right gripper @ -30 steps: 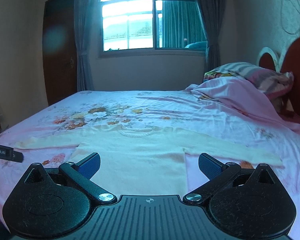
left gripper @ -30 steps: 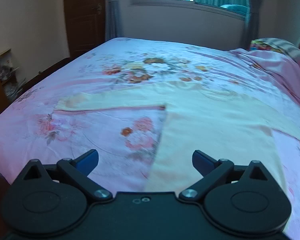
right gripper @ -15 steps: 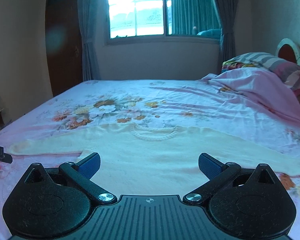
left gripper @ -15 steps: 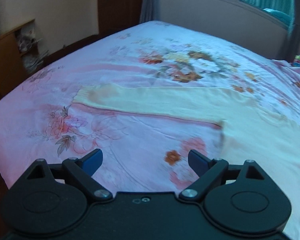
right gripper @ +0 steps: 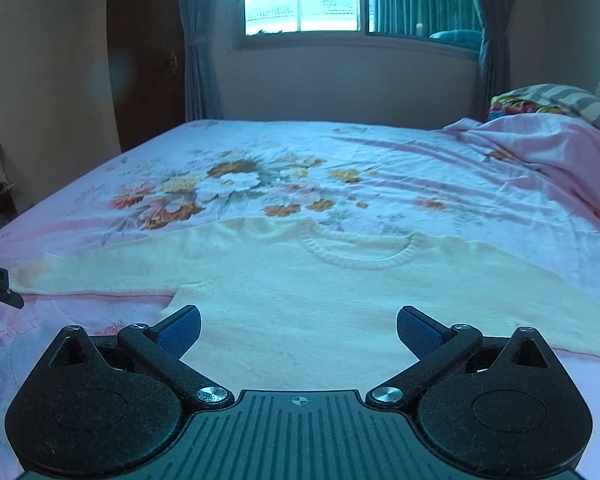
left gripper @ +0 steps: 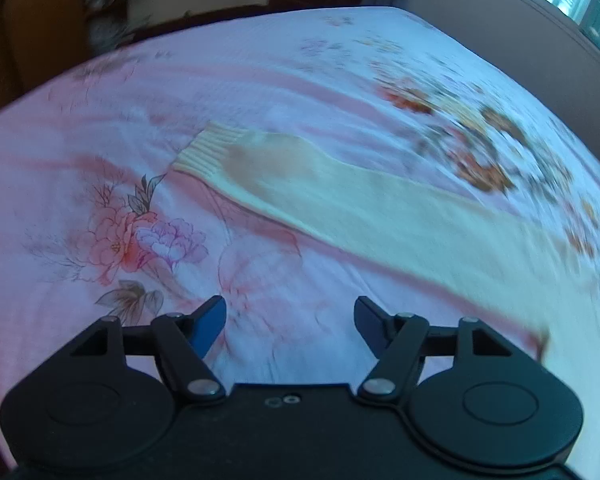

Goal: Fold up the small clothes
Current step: 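Grasp one sweater sleeve cuff with the left gripper and lift it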

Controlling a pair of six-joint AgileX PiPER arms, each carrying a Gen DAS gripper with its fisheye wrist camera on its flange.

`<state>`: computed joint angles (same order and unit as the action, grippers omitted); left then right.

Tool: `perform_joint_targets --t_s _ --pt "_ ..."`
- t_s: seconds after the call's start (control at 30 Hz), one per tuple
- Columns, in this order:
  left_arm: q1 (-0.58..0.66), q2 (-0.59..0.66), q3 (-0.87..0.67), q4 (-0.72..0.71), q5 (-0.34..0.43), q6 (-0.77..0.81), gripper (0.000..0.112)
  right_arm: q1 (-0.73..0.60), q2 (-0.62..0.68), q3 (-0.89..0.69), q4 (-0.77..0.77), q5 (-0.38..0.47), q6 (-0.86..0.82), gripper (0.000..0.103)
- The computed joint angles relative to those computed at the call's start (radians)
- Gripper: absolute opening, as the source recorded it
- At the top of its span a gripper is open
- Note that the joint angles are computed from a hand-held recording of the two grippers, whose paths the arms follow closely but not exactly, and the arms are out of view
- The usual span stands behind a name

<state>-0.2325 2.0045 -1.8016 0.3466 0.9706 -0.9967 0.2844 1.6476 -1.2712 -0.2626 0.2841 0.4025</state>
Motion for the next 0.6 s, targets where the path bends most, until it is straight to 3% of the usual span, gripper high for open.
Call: perform_joint_targets --t_s 0.2,0.5,0.57,0.6 --pt "0.132 0.086 -0.055 -0.173 -0.097 0.039 0.039 0.011 0.109 -0.097 0.032 0.011 -0.044 0.103" --pt "0.235 0.139 -0.014 -0.306 -0.328 0.016 0.04 0.002 0.194 -0.164 0.069 0.029 -0.101 0.103" --pt "0.245 0.156 -0.026 -0.305 -0.352 -0.004 0.036 0.002 0.209 -0.176 0.049 0.033 -0.081 0.103" --pt "0.244 0.166 -0.04 -0.281 -0.349 -0.029 0.027 -0.001 0.214 -0.18 0.056 0.033 -0.085 0.103"
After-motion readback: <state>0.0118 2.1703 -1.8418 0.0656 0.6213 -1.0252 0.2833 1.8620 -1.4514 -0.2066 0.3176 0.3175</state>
